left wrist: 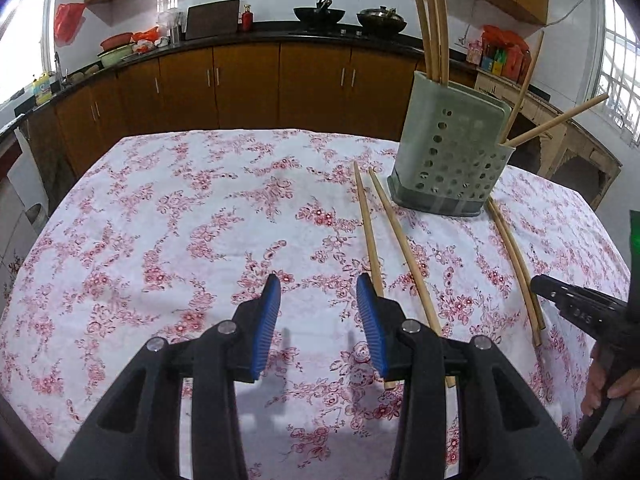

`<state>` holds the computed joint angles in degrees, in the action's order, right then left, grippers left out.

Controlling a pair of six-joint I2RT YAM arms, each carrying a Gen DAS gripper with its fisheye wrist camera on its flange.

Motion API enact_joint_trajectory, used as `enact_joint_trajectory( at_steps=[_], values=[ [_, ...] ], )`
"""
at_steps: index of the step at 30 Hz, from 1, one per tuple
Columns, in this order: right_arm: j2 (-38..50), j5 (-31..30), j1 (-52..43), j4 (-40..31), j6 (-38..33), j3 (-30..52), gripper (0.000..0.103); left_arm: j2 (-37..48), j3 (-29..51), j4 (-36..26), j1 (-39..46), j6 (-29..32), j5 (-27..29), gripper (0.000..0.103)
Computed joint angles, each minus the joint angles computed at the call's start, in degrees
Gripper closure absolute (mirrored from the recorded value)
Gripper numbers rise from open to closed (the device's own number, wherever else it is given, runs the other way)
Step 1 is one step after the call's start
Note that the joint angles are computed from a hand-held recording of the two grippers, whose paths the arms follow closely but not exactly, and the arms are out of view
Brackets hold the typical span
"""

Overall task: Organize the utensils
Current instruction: 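Lower both tools to the table and grasp a chopstick with each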

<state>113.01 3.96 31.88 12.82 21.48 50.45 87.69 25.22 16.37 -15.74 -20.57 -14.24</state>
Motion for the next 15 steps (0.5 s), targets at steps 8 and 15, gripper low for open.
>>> enact_joint_trajectory(
  at_steps=[8,15],
  values=[
    [1.77,4.39,1.16,-0.23,-2.22,1.27,0.094,3.7,1.87,0.89,0.05,-0.14,2.81,0.063],
    [1.29,6.19,-4.34,-0.75,2.17,0.79,0.096,8.23,4.43,1.56,-2.07,0.04,3.61,0.063]
  ],
)
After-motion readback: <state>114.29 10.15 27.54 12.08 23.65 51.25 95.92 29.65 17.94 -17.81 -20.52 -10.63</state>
